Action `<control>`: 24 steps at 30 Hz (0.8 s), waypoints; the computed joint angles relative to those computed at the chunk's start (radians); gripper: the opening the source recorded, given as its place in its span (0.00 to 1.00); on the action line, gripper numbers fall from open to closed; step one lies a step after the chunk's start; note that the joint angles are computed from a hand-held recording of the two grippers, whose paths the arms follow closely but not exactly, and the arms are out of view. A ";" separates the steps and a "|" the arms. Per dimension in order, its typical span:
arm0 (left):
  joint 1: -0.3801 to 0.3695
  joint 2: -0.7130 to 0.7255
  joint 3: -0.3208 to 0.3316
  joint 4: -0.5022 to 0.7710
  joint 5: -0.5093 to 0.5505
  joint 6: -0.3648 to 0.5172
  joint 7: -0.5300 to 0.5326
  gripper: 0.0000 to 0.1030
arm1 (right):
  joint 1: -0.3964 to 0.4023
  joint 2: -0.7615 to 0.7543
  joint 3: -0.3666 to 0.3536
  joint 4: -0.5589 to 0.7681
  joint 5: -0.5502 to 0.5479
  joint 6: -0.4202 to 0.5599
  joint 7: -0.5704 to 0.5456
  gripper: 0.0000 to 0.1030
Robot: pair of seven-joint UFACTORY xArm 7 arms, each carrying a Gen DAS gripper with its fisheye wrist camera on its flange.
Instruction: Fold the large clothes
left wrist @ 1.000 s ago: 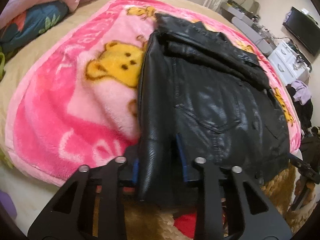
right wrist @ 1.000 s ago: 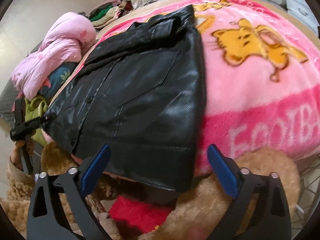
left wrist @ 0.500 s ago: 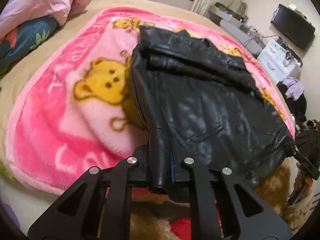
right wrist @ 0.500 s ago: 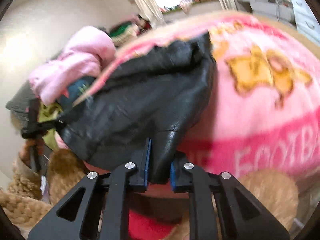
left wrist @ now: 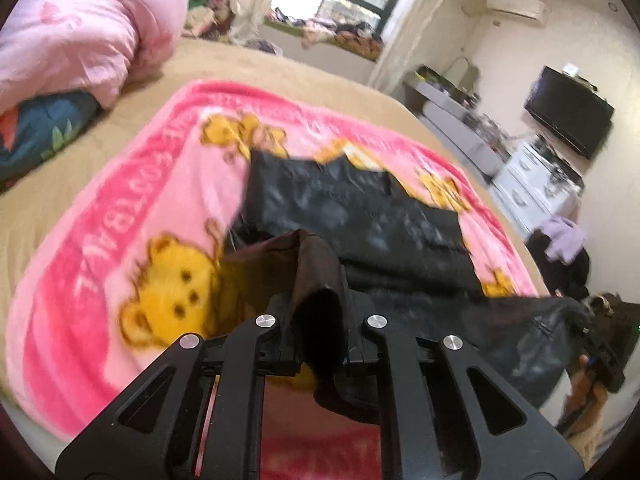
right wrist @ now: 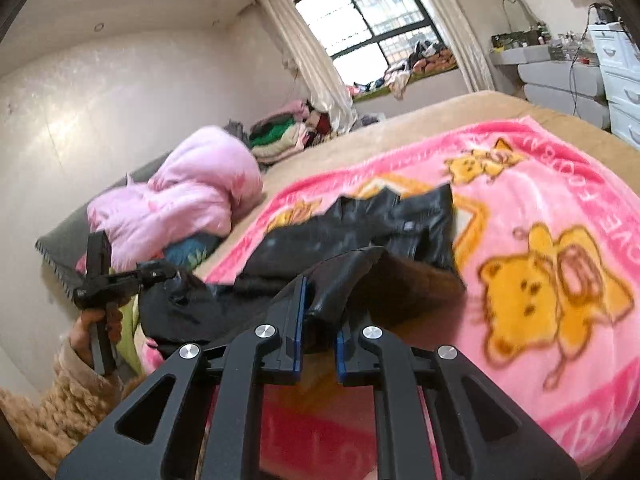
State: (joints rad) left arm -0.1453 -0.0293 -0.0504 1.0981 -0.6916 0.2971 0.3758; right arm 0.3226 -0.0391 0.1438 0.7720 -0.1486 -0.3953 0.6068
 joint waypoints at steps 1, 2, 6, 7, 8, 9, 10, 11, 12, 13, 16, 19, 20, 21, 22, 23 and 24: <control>-0.001 0.010 -0.004 0.010 0.029 -0.026 -0.022 0.06 | -0.005 0.008 0.002 0.017 0.026 0.001 -0.020 0.10; -0.002 0.022 -0.007 0.025 0.025 -0.044 -0.019 0.06 | -0.008 0.015 0.000 0.032 0.030 -0.001 -0.021 0.10; 0.007 0.085 -0.022 0.107 0.013 -0.069 -0.024 0.06 | -0.019 0.061 -0.001 0.101 0.082 0.008 -0.073 0.10; 0.013 0.101 -0.028 0.125 0.012 -0.073 -0.032 0.06 | -0.026 0.077 -0.001 0.122 0.073 0.009 -0.060 0.10; 0.021 0.117 -0.035 0.143 0.010 -0.075 -0.040 0.06 | -0.024 0.090 -0.001 0.139 0.095 0.010 -0.075 0.10; 0.028 0.138 -0.041 0.167 0.009 -0.076 -0.054 0.06 | -0.014 0.106 -0.006 0.163 0.139 0.017 -0.114 0.10; 0.036 0.151 -0.049 0.183 0.009 -0.077 -0.065 0.06 | -0.006 0.116 -0.009 0.179 0.170 0.022 -0.141 0.10; 0.042 0.164 -0.055 0.199 0.015 -0.076 -0.080 0.07 | -0.004 0.131 -0.012 0.202 0.188 0.027 -0.157 0.10; 0.047 0.184 -0.059 0.223 0.029 -0.074 -0.102 0.07 | -0.005 0.142 -0.012 0.218 0.198 0.031 -0.164 0.10; 0.052 0.200 -0.064 0.244 0.045 -0.071 -0.120 0.07 | -0.008 0.155 -0.013 0.237 0.204 0.034 -0.167 0.10; 0.073 0.246 -0.081 0.305 0.072 -0.054 -0.158 0.09 | -0.064 0.200 0.017 0.292 0.140 0.036 -0.096 0.10; 0.085 0.296 -0.091 0.366 0.110 -0.042 -0.206 0.09 | -0.070 0.244 0.009 0.351 0.135 0.053 -0.082 0.10; 0.089 0.318 -0.096 0.394 0.120 -0.038 -0.223 0.09 | -0.060 0.253 -0.001 0.368 0.146 0.064 -0.092 0.10; 0.096 0.330 -0.104 0.407 0.125 -0.039 -0.231 0.10 | -0.067 0.274 0.001 0.397 0.146 0.078 -0.091 0.10; 0.101 0.348 -0.111 0.426 0.128 -0.040 -0.243 0.11 | -0.086 0.290 0.016 0.418 0.134 0.090 -0.081 0.10; 0.116 0.373 -0.129 0.455 0.111 -0.034 -0.246 0.11 | -0.105 0.313 0.028 0.449 0.127 0.110 -0.070 0.10; 0.135 0.391 -0.153 0.475 0.087 -0.028 -0.237 0.12 | -0.110 0.330 0.030 0.473 0.130 0.128 -0.067 0.10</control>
